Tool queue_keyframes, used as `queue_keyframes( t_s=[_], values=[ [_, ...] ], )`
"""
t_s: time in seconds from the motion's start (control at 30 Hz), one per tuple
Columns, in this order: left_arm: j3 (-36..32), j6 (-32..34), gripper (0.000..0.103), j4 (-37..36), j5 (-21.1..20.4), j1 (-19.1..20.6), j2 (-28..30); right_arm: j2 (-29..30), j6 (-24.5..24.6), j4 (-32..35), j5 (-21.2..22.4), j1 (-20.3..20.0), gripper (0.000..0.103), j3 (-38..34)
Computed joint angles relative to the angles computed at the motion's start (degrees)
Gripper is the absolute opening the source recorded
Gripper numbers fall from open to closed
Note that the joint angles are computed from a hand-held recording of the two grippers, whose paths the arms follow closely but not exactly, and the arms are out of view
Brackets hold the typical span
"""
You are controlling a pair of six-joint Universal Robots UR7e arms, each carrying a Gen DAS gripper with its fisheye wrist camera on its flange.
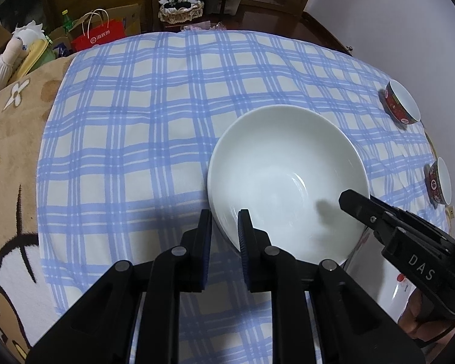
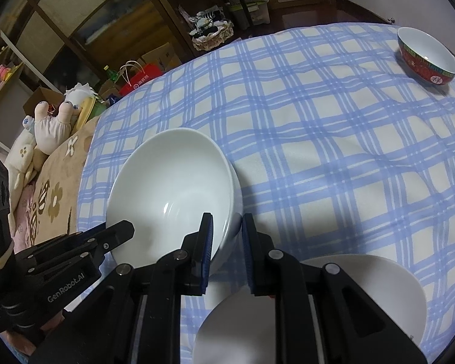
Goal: Organize plates and bowls
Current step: 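Lift the white bowl with both grippers and carry it, then lower the white bowl onto the cloth and open both grippers, then raise both open grippers away from the white bowl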
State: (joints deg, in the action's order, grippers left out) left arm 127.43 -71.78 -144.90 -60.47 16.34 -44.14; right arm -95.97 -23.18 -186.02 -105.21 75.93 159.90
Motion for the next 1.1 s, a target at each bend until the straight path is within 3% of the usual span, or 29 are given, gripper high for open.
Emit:
queue_keyframes(
  t_s=[0.27,0.5,0.57,0.6,0.8,0.9,0.97,1.03,1.1],
  values=[
    [1.00,-1.92,0.025,3.41,1.57,-2.73,-1.79,-5.42,0.65,2.36,-1.42,2.29,0.020,0.29],
    [1.07,-5.00,0.057,9.40,5.75,-6.99,-3.48,-13.17,1.20,8.50,-4.59,4.48,0.021,0.59],
    [1.11,-5.58,0.066,10.44,6.58,-7.82,-4.01,-15.02,1.55,9.70,-6.32,5.44,0.032,0.49],
    [0.96,-6.39,0.071,11.57,7.04,-8.38,-4.17,-16.66,1.60,10.23,-6.94,5.76,0.043,0.58],
    [0.21,-7.44,0.079,13.78,8.34,-10.18,-4.57,-24.67,1.83,12.58,-9.99,8.75,0.075,0.50],
    [-1.51,-7.49,0.081,16.39,8.76,-10.75,-3.96,-28.59,1.30,10.70,-11.00,10.64,0.099,0.95],
    [-3.32,-8.01,0.081,20.13,9.43,-11.23,-3.17,-30.25,0.87,10.31,-13.33,13.13,0.103,0.59],
    [-4.01,-7.62,0.082,20.40,9.47,-11.54,-3.00,-30.56,2.09,10.86,-17.66,16.38,0.103,-0.50],
    [-4.72,-7.30,0.083,20.50,9.25,-11.63,-2.96,-33.48,3.41,14.02,-18.96,17.30,0.103,-1.63]
  ],
)
